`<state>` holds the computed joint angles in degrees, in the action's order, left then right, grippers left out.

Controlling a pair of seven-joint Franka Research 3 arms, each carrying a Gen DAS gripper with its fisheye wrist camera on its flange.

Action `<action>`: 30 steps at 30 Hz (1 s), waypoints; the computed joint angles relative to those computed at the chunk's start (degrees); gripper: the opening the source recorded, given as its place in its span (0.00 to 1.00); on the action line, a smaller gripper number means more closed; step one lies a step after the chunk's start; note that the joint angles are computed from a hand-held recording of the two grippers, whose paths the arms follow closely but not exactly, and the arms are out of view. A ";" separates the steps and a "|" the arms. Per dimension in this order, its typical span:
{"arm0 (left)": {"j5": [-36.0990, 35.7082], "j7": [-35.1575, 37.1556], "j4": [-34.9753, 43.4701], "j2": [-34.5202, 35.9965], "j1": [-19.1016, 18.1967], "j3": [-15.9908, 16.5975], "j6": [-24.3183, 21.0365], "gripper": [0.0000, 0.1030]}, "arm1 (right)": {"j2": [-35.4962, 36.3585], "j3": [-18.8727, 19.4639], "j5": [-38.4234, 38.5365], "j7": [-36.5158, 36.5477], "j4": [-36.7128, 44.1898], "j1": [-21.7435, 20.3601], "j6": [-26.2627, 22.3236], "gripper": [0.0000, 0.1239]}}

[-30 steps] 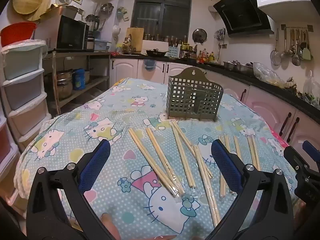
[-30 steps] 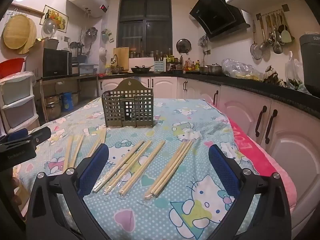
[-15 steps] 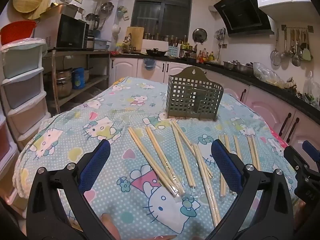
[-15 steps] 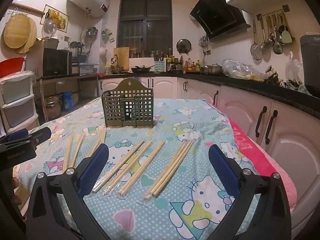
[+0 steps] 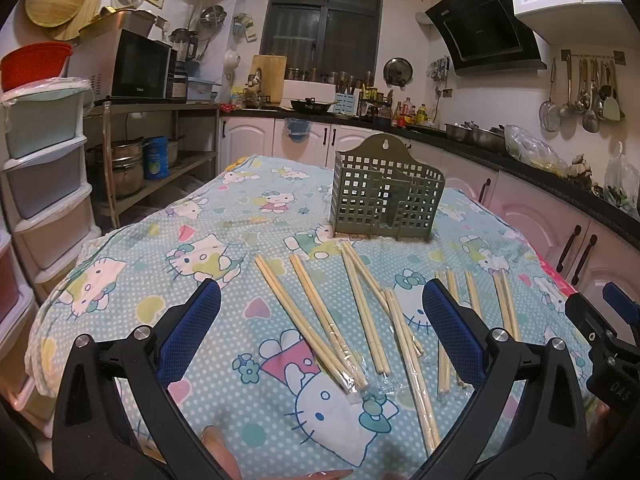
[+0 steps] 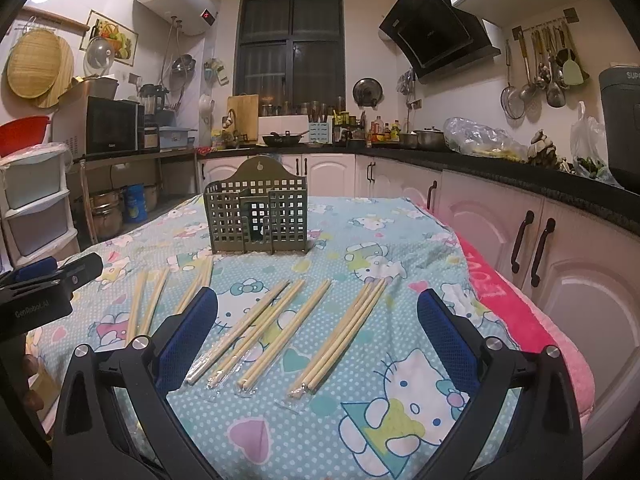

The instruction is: Organize utensils

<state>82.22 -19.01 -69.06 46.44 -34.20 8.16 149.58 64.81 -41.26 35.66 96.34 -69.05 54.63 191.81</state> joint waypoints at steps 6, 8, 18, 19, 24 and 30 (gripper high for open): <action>-0.02 0.00 -0.08 -0.08 0.03 0.04 0.17 0.90 | -0.19 0.24 0.27 -0.33 -0.18 -0.06 0.37 0.78; -0.13 0.22 -0.05 -0.07 0.01 0.00 0.00 0.90 | -0.28 0.25 0.60 -0.66 -0.30 0.04 0.55 0.78; -0.06 0.17 -0.10 -0.13 0.05 0.02 0.16 0.90 | -0.63 0.77 1.75 -1.94 -0.43 0.03 0.85 0.78; -0.08 0.17 -0.12 -0.15 0.05 0.01 0.17 0.90 | -0.57 0.63 1.99 -2.00 -0.45 0.15 0.94 0.78; -0.09 0.34 -0.06 -0.11 0.01 0.02 0.02 0.90 | -0.74 1.04 2.33 -2.81 -0.42 0.00 1.02 0.78; -0.16 0.53 0.37 0.18 -0.14 0.13 -0.10 0.90 | -0.80 1.02 2.71 -3.16 -0.42 0.08 0.91 0.78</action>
<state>82.06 -18.48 -68.69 46.62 -34.34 8.30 149.48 64.01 -40.24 38.38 93.18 -69.47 54.71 192.72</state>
